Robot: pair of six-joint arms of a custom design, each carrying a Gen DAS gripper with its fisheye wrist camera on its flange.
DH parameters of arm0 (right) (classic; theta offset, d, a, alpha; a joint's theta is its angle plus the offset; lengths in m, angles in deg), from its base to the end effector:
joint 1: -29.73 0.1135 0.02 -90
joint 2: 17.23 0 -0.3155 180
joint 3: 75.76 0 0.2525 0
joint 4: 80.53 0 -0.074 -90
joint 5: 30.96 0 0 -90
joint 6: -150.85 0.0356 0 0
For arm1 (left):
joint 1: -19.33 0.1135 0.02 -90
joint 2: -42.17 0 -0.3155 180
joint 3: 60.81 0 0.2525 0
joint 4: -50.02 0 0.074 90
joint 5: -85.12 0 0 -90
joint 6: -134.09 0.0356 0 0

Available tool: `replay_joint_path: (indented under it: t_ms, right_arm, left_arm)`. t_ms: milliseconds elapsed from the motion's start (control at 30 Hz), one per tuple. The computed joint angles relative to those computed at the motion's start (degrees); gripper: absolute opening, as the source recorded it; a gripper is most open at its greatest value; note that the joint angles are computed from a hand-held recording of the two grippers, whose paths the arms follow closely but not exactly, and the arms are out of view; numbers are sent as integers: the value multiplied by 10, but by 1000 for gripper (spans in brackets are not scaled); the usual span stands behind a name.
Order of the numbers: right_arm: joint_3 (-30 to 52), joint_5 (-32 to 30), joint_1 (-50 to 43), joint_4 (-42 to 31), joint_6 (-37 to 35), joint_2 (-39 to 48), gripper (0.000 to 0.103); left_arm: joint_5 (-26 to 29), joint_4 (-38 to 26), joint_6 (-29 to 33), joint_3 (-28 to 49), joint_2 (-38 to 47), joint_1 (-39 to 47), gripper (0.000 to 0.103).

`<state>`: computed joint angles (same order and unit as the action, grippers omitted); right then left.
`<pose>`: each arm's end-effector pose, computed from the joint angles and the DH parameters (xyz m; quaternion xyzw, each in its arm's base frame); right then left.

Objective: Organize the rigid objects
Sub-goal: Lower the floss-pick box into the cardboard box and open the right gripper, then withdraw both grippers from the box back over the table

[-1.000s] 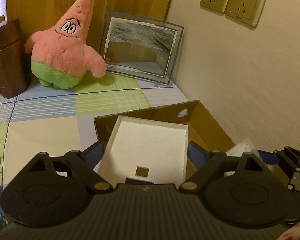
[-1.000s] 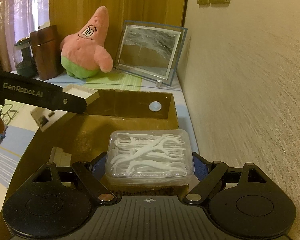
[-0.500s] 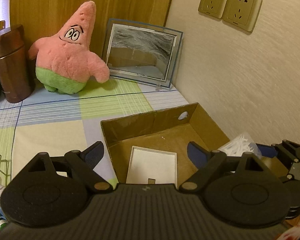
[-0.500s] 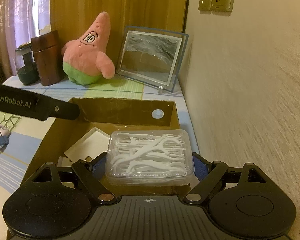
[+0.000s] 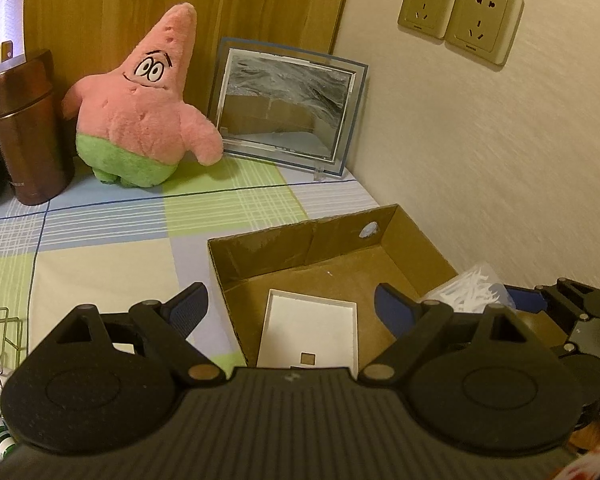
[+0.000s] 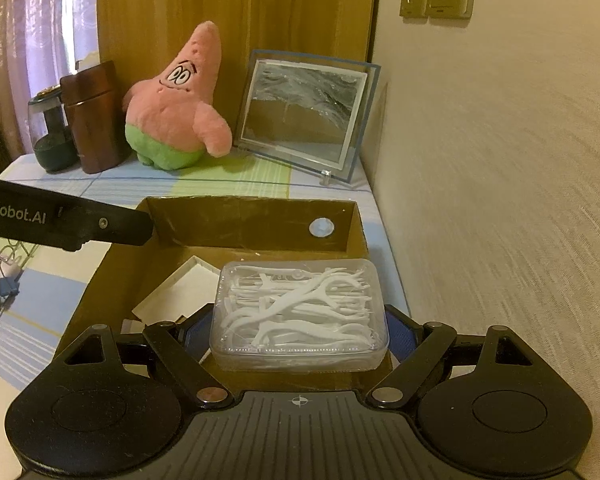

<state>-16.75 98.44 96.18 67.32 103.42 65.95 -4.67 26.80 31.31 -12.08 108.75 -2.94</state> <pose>0.1283 0.2377 0.2389 -0.0909 0.9018 0.0348 0.4210 0.2013 -0.0826 0.2536 0.0761 0.9070 -0.1263 0.3944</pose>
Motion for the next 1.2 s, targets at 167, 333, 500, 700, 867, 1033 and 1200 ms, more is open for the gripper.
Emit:
replay_joint_path:
  t_ms: [167,333,500,700,867,1033,1200]
  right_arm:
    - [0,-5,-4,12,-9,4,82]
    - [-19,-8,-12,48,4,-8,83]
    - [-11,11,-5,15,31,-19,84]
    - [0,28,5,-27,50,-26,84]
    - [17,41,26,-69,70,-28,84]
    - [48,60,67,-131,115,-28,84]
    - [92,81,122,-212,185,-17,84]
  left_arm:
    - [8,-7,4,-2,-6,13,88]
    - [19,-17,12,-6,-21,29,88]
    - [27,-28,19,-8,-35,41,88]
    - [28,-40,18,-10,-47,39,88]
    - [27,-60,13,-11,-71,35,88]
    - [22,-101,7,-11,-114,28,88]
    - [15,-163,1,-4,-170,21,88]
